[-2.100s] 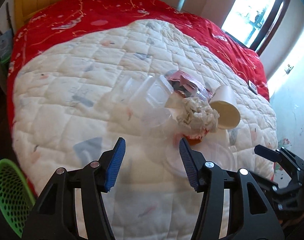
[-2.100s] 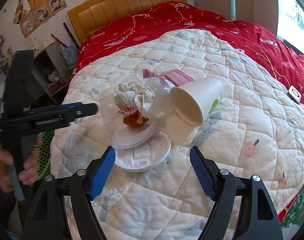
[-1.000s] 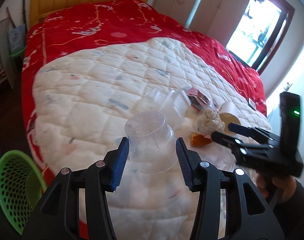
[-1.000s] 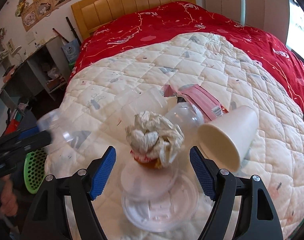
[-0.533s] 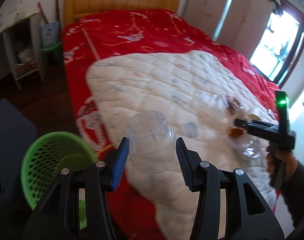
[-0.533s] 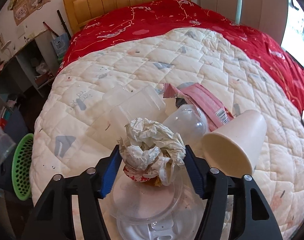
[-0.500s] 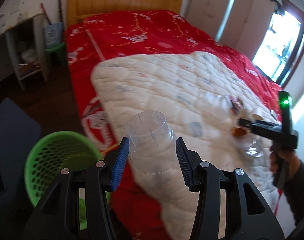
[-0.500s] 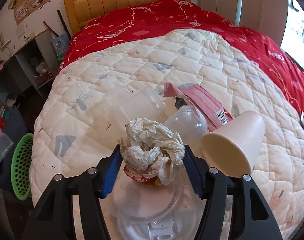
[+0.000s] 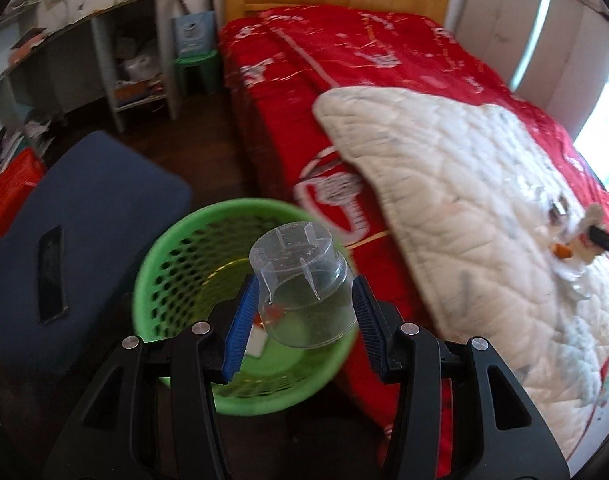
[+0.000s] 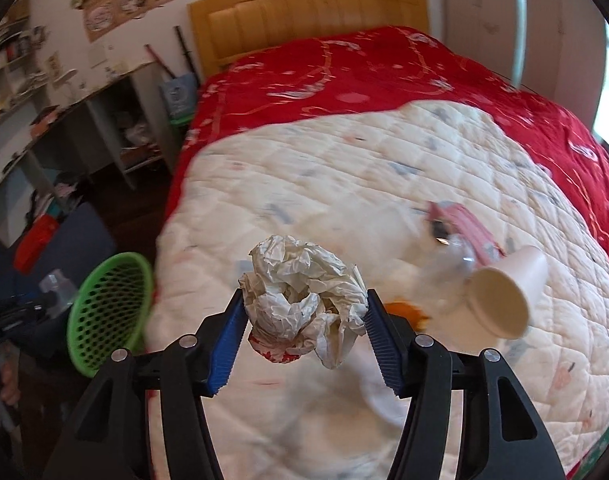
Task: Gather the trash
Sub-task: 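Drop the clear cup into the wastebasket with the left gripper while the right drops the tissue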
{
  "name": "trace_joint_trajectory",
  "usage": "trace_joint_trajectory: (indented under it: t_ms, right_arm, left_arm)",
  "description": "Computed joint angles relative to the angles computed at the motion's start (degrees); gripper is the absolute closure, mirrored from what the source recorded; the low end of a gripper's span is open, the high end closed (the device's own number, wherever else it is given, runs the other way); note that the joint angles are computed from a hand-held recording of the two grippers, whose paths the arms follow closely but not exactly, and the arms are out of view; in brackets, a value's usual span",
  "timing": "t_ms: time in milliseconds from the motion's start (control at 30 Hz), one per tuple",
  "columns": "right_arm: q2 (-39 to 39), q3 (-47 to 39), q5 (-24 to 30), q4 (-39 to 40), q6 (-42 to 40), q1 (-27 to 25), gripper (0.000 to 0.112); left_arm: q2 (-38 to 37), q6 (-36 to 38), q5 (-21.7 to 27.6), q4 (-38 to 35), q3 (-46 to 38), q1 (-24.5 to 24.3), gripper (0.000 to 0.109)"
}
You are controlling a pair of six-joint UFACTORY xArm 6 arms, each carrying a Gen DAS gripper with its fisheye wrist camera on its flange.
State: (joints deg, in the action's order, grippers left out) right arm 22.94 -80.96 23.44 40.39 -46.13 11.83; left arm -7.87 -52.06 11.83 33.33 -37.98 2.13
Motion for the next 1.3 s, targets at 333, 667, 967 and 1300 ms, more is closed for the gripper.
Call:
trace_joint_trajectory:
  t_ms: [333,667,967,1300]
  right_arm:
    - [-3.6,3.6,1.8,3.1,-2.9,7.9,0.056]
    - [0.1,-0.5,4.8,1.4,-1.2,15.2,0.056]
    - [5.6,-5.8,8.7,0.2,1.7,20.2,0.055]
    - [8.2,-8.0,11.4,3.6,1.3,22.8,0.041]
  left_arm:
    - [-2.5,7.1,-1.8,-9.0,5.6,4.4,0.057]
    - [-7.8,9.7,-3.4,-12.2,11.7,8.5,0.053]
    - [-12.3,12.4,-4.5,-16.4,15.8,11.3,0.047]
    - [-12.5,15.1,-5.7,-20.4,16.5,11.8,0.047]
